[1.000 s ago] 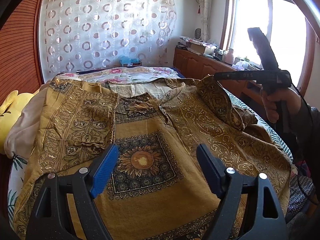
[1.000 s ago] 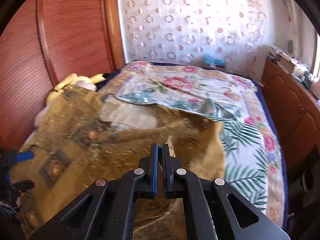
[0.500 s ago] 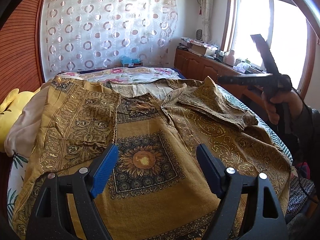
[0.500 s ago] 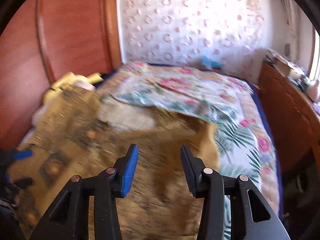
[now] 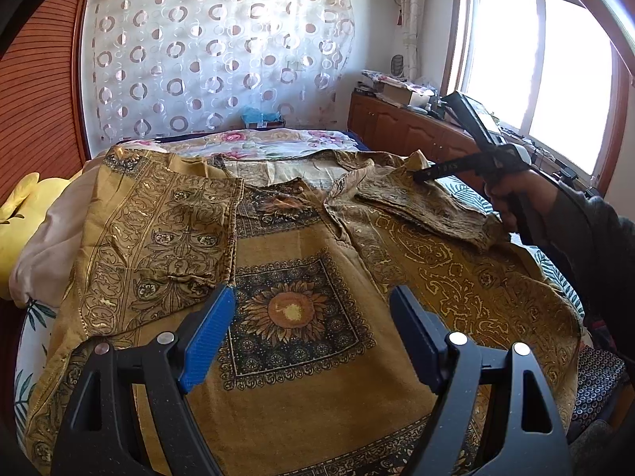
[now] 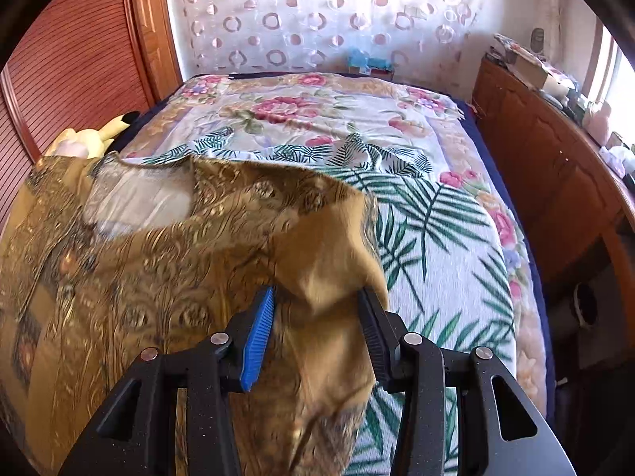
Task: Fold small clothes
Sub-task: 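Move both open grippers to the hem of the paisley shirt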
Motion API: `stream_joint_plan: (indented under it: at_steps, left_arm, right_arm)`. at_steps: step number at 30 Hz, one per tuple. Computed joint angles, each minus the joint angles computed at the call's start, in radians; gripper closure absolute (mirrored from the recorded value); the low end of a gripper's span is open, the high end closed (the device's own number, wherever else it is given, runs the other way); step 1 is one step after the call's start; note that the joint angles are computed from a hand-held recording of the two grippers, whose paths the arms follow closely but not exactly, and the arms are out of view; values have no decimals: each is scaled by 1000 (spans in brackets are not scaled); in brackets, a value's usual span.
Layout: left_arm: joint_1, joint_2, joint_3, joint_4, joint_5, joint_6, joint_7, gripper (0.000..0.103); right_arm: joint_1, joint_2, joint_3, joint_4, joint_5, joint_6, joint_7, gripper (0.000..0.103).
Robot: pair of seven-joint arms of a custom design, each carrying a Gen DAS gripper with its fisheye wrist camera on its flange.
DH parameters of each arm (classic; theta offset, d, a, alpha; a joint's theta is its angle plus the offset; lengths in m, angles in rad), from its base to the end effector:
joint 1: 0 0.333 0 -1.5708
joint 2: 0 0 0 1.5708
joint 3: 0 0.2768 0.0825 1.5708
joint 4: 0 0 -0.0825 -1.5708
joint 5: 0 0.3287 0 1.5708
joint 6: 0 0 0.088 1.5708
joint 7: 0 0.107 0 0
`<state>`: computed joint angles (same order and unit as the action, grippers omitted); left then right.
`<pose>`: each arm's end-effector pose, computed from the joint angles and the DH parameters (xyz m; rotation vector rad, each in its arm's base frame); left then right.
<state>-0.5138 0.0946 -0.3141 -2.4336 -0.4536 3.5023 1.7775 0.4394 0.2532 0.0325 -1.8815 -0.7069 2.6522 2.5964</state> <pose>0.3736 -0.3258 0.3859 -1.2766 2.1796 -1.2016 0.5243 0.2861 0.4196 -1.8202 1.8418 -0.6611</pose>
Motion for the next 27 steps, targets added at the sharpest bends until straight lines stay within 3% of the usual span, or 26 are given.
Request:
stream_joint_plan:
  at_steps: [1, 3, 7, 11, 14, 16, 17, 18, 19, 21, 25, 27]
  left_arm:
    - [2, 0, -1, -1, 3, -1, -2, 22]
    - [2, -3, -2, -5, 6, -1, -5, 22]
    - [15, -7, -6, -13, 29, 3, -27, 22]
    - [23, -7, -7, -18, 43, 6, -44, 22]
    - [23, -6, -6, -17, 46, 6, -47, 22]
    - [19, -5, -4, -15, 41, 7, -41, 22]
    - [24, -5, -5, -16, 51, 7, -48, 22]
    - [23, -5, -5, -14, 50, 5, -46, 22]
    - [18, -4, -1, -11, 39, 2, -36, 22]
    - [13, -5, 2, -8, 30, 0, -24, 22]
    - [3, -2, 11, 2, 3, -5, 1, 22]
    - [-1, 1, 18, 8, -14, -6, 20, 22]
  right_arm:
    - [3, 23, 7, 36, 14, -23, -19, 76]
    - [9, 63, 15, 99, 40, -64, -74, 97]
    - [39, 75, -2, 129, 13, -87, -104, 102]
    - [52, 9, -31, 84, -72, -103, -11, 102]
    - [58, -39, -41, 68, -177, -220, 104, 102]
    - [36, -73, -30, 32, -210, -221, 165, 101]
    - [29, -85, -22, 21, -224, -235, 191, 97]
    - [21, -98, -14, 4, -234, -237, 215, 83]
    - [7, -110, -5, -18, -229, -207, 222, 69]
    - [-14, -134, 11, -71, -229, -129, 236, 67]
    - [-35, -165, 37, -154, -208, -46, 202, 66]
    - [-42, -175, 43, -190, -206, -14, 205, 60]
